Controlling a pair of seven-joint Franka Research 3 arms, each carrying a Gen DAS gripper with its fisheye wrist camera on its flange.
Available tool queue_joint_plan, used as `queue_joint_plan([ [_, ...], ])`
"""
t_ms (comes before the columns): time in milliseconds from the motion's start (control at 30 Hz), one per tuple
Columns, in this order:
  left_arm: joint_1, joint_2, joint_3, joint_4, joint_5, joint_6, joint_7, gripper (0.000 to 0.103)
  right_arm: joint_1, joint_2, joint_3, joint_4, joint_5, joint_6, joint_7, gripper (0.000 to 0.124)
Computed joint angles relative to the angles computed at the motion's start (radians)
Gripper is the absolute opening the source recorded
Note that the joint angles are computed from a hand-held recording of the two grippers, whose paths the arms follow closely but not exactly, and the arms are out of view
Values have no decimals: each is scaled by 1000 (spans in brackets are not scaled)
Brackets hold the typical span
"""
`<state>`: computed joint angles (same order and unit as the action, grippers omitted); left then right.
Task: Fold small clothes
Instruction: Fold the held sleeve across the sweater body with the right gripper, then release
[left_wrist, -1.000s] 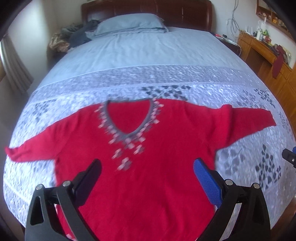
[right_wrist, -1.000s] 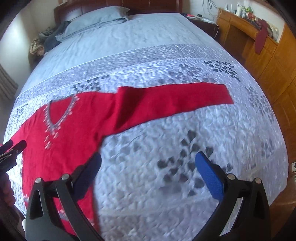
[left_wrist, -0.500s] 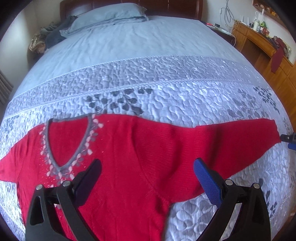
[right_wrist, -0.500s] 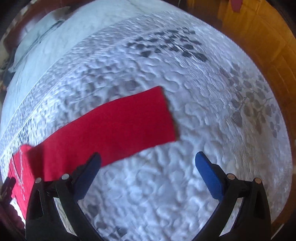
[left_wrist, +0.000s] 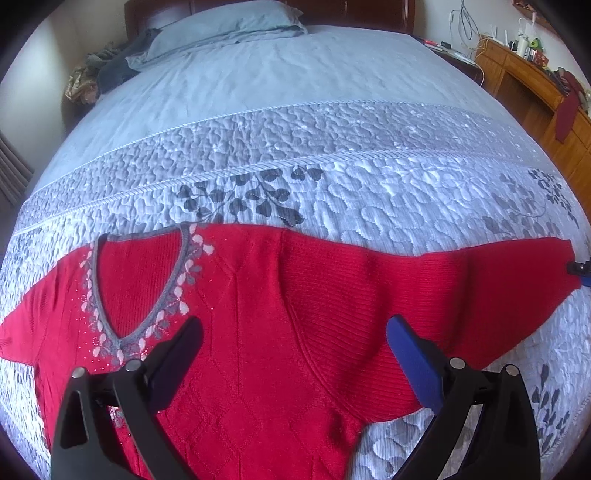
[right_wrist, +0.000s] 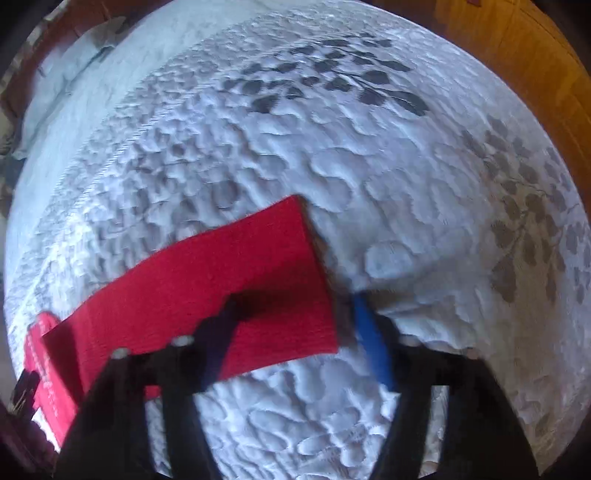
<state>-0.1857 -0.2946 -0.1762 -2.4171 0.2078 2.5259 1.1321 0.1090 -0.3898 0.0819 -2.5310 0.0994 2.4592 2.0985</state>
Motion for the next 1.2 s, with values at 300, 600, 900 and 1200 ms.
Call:
queue_joint_plan([
  [300, 52, -54, 37, -53, 18, -29, 19, 99, 42, -100, 49, -28, 9, 51, 13, 5],
  [600, 160, -143, 110, -124, 43, -53, 60, 99, 189, -56, 144, 106, 33, 57, 33, 5],
  [900, 225, -251, 215, -188, -36, -66, 213, 99, 377, 275, 205, 382, 59, 175, 55, 5],
  [1200, 247, -270, 252, -201, -142, -86, 332, 99, 545, 600, 154, 675, 3, 90, 125, 24],
])
